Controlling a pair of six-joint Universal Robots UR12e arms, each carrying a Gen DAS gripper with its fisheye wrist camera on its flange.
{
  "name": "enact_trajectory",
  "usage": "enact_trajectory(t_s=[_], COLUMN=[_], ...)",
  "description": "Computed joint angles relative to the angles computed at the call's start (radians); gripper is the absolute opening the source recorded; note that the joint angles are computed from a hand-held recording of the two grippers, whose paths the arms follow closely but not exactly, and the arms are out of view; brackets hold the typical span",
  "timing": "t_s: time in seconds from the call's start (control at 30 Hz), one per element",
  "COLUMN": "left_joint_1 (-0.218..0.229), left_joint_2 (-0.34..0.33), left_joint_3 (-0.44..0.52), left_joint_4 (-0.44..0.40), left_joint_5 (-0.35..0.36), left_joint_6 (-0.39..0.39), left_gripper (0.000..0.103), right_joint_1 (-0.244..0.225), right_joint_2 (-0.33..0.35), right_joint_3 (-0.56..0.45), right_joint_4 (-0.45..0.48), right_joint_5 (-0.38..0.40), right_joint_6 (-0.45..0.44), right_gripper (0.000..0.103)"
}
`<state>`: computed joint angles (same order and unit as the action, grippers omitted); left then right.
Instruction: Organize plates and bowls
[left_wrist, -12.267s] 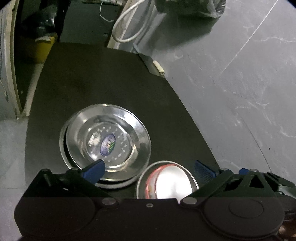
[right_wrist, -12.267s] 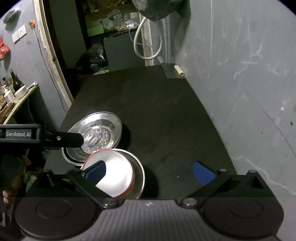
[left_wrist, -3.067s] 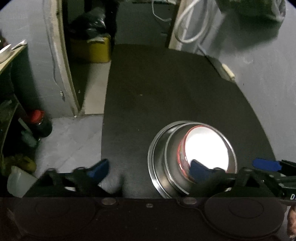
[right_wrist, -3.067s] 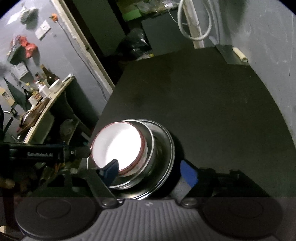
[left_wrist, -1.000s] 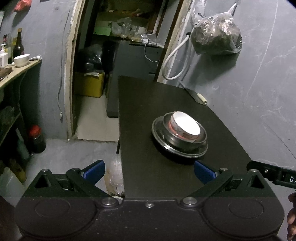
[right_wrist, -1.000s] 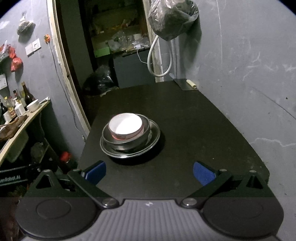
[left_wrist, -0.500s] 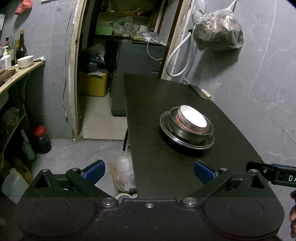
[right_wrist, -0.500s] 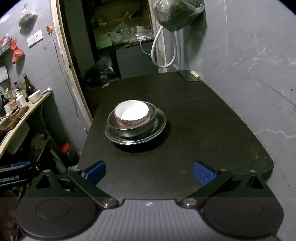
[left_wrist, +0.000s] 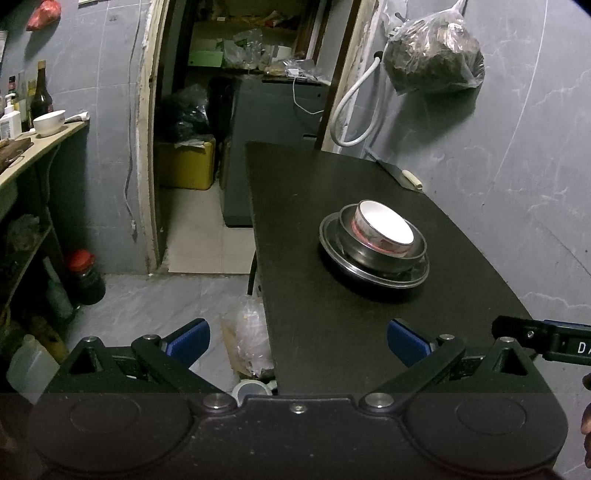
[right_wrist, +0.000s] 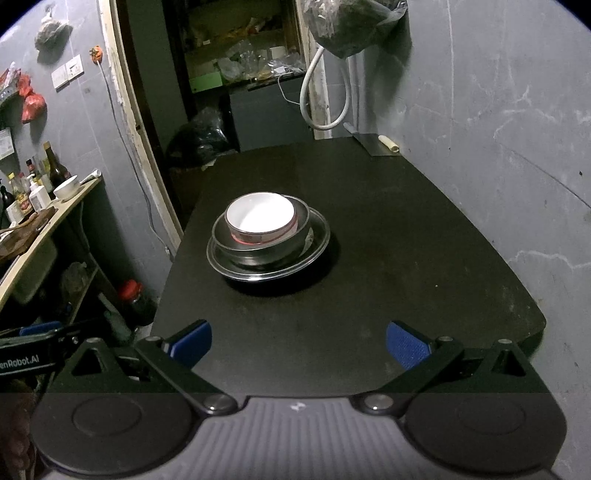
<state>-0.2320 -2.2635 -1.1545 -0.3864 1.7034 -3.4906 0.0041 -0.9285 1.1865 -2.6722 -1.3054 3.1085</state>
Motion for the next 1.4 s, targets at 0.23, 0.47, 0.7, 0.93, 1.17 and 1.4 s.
enact_trajectory(t_s=[0.23, 0.47, 0.7, 0.93, 1.17, 1.4], left_joint_1=[0.000, 0.001, 0.002, 0.003, 0.003, 0.004], left_joint_2=[-0.002, -0.002, -0.001, -0.001, -0.002, -0.002], left_joint_3=[0.004, 0.004, 0.002, 0.003, 0.004, 0.004], left_joint_4=[-0.005, -0.008, -0.010, -0.013, -0.015, -0.020], left_joint_5=[0.000, -0.002, 0.000, 0.002, 0.001, 0.000], left_joint_6=[0.003, 0.000, 0.001, 0.001, 0.002, 0.003], left_gripper=[0.102, 0.102, 0.102, 0.102, 0.102, 0.102], right_joint_1=[0.000, -0.001, -0.001, 0.000, -0.001, -0.001], right_joint_2=[0.000, 0.002, 0.003, 0.003, 0.003, 0.005], right_joint_3=[-0.001, -0.006, -0.006, -0.007, -0.007, -0.009], right_joint_4=[0.003, 0.010, 0.009, 0.010, 0.010, 0.013], right_joint_5=[-0.001, -0.001, -0.001, 0.000, 0.000, -0.001], right_joint_6=[0.001, 0.000, 0.000, -0.001, 0.000, -0.002], right_gripper=[0.103, 0.103, 0.103, 0.103, 0.103, 0.103])
